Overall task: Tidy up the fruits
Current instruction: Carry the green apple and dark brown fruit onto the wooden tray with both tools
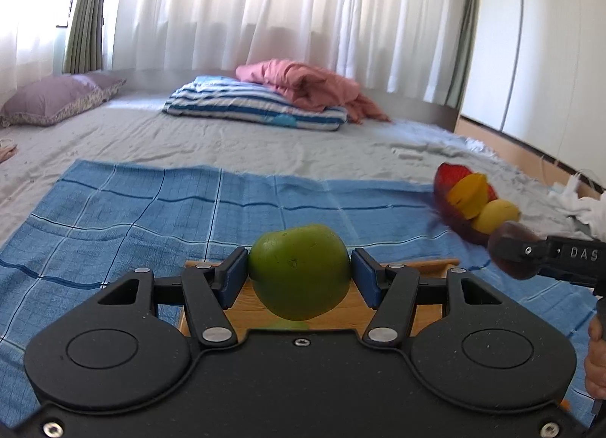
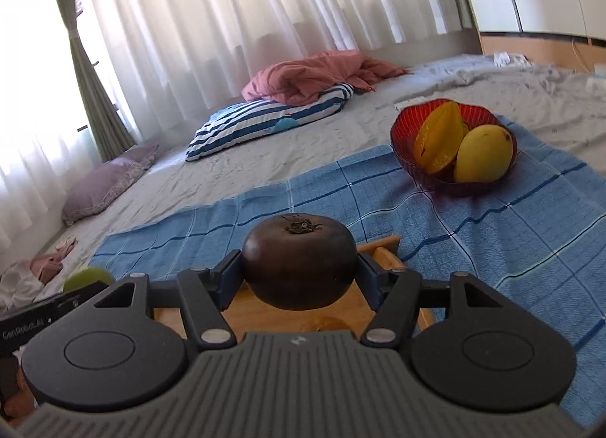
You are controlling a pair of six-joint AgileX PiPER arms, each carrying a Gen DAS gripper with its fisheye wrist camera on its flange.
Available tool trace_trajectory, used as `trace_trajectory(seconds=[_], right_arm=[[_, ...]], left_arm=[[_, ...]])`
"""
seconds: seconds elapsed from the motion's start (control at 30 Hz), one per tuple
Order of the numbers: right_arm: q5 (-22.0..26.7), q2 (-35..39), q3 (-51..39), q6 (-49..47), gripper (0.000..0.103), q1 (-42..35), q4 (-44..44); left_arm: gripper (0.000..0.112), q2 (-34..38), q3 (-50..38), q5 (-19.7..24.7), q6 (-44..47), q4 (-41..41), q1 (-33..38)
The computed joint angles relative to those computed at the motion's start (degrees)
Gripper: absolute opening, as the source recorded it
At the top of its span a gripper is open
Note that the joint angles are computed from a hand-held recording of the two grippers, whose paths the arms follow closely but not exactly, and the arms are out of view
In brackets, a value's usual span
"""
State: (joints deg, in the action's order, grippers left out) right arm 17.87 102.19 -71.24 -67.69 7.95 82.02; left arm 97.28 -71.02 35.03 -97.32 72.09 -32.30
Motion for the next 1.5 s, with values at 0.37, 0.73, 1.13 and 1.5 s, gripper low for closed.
trace_trajectory(seconds=[0.37,0.73,1.13,1.5], right_arm=[[-4.2,13.2,-13.9,16.6,0.066,3.7,-21.0],[-4.1,18.4,-19.2,45.3,0.066,7.5,-53.5],[-3.8,20.5,-21.2,52.3,0.066,8.6,-61.3],[-3.4,20.8,-21.6,53.5,0.066,8.5,-62.4]], left_arm=[[0.057,10.3,-8.6,-2.9,4.4,-3.7,4.5],[0.057,14.0,-10.6,-4.1,10.2,-10.7,7.6],[0.057,17.9,-14.6,-2.8,14.8,-13.2,7.8],[0.057,19.1,-16.1,-2.4,17.9,-15.6,7.8]])
